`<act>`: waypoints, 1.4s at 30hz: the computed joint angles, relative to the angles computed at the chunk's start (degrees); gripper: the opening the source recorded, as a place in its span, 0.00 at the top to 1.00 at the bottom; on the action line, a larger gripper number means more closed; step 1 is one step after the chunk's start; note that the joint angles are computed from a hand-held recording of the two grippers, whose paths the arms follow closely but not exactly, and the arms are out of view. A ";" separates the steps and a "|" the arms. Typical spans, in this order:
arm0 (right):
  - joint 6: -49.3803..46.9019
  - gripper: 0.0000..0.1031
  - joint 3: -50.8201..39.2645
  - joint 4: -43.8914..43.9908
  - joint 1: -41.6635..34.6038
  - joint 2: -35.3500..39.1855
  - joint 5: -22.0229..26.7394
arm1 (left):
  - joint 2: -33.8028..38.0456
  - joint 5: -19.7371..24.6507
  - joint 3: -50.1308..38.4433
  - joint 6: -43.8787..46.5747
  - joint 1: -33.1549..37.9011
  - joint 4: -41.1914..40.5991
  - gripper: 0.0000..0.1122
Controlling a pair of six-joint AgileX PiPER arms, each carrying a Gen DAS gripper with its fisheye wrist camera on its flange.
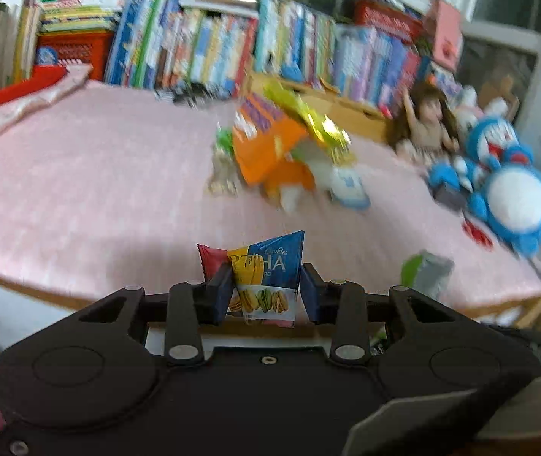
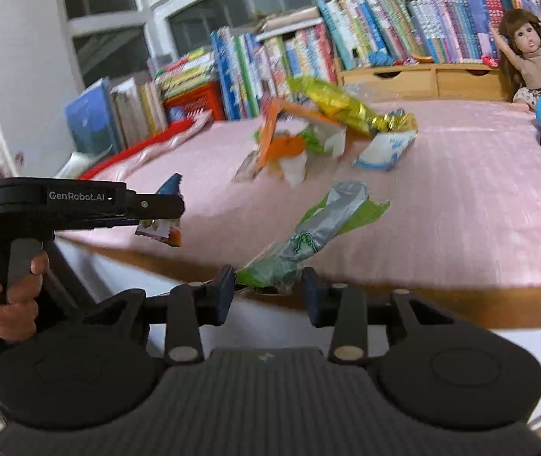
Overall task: Collect trash
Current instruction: 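Lower both tools into the black bin and open both to drop items, then raise both empty tools back toward the bed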
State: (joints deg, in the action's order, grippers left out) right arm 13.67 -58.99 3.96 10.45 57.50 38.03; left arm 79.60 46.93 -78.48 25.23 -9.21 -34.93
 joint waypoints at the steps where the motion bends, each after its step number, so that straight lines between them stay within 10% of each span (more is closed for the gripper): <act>1: 0.38 0.58 0.62 -0.71 1.00 -0.66 0.93 | -1.10 0.76 1.43 0.55 -0.02 0.34 0.68; 16: 0.03 0.57 5.86 -2.45 12.51 0.86 10.67 | -0.69 10.89 10.86 2.04 1.29 6.40 0.67; 42: 3.44 0.43 5.89 -6.47 17.22 5.17 12.72 | 5.45 10.72 12.93 -1.79 -3.13 13.37 0.52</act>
State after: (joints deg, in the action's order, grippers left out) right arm 17.10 -53.11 -2.51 27.67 62.66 50.75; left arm 85.05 57.66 -65.55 23.44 -12.34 -21.56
